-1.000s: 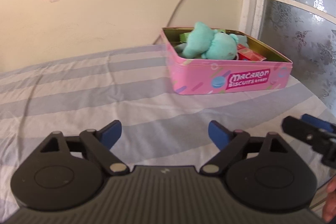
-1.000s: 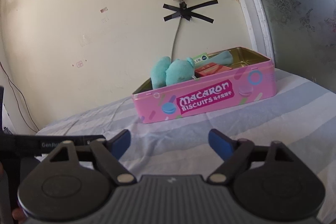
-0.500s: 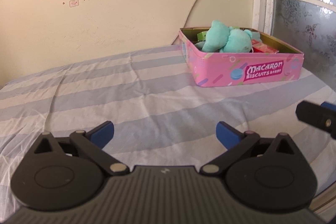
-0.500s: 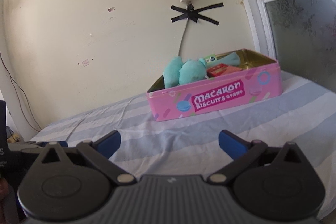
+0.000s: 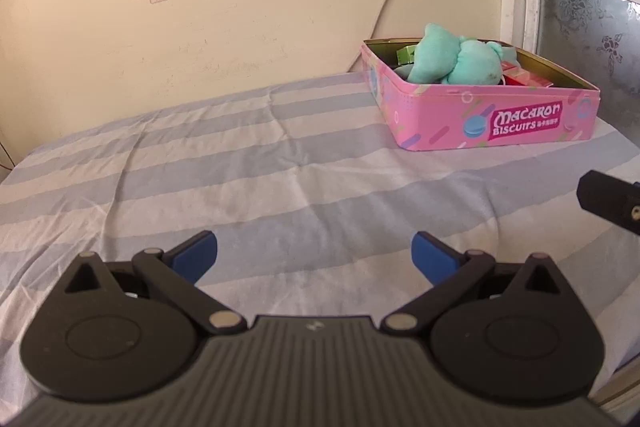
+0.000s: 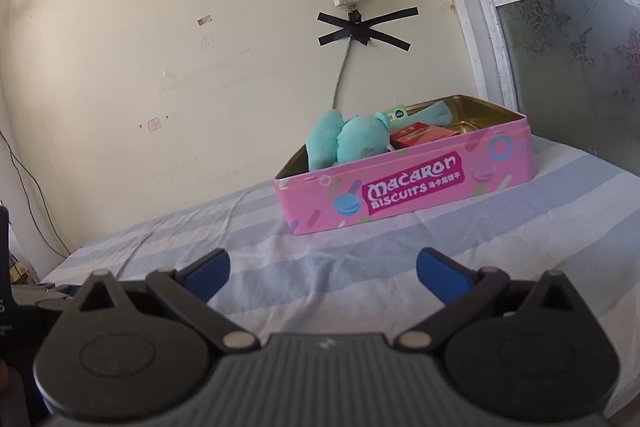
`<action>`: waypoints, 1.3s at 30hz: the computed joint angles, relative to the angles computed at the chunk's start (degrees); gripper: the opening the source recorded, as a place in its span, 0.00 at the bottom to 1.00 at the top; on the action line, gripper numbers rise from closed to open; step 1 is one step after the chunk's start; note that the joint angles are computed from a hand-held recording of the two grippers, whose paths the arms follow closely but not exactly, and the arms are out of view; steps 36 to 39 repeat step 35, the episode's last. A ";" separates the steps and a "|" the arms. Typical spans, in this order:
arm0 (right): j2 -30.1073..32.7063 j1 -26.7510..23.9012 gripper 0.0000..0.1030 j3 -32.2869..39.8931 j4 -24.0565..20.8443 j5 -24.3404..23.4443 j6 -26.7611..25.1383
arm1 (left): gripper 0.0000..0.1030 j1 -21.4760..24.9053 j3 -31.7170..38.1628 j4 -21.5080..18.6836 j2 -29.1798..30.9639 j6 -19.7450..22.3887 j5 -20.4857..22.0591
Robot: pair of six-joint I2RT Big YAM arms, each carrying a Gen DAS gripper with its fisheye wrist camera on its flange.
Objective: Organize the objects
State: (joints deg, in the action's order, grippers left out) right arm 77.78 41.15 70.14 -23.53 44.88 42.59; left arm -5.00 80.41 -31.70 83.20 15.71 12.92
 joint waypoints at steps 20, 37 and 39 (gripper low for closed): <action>0.45 -0.76 1.00 -0.84 -0.58 -2.21 3.26 | 1.00 -1.13 0.13 -1.12 0.79 0.99 -3.60; 0.79 -0.99 1.00 -0.99 -0.94 -2.46 4.34 | 1.00 -0.86 0.73 -2.65 1.42 2.16 -0.62; 0.79 -0.99 1.00 -0.99 -0.94 -2.46 4.34 | 1.00 -0.86 0.73 -2.65 1.42 2.16 -0.62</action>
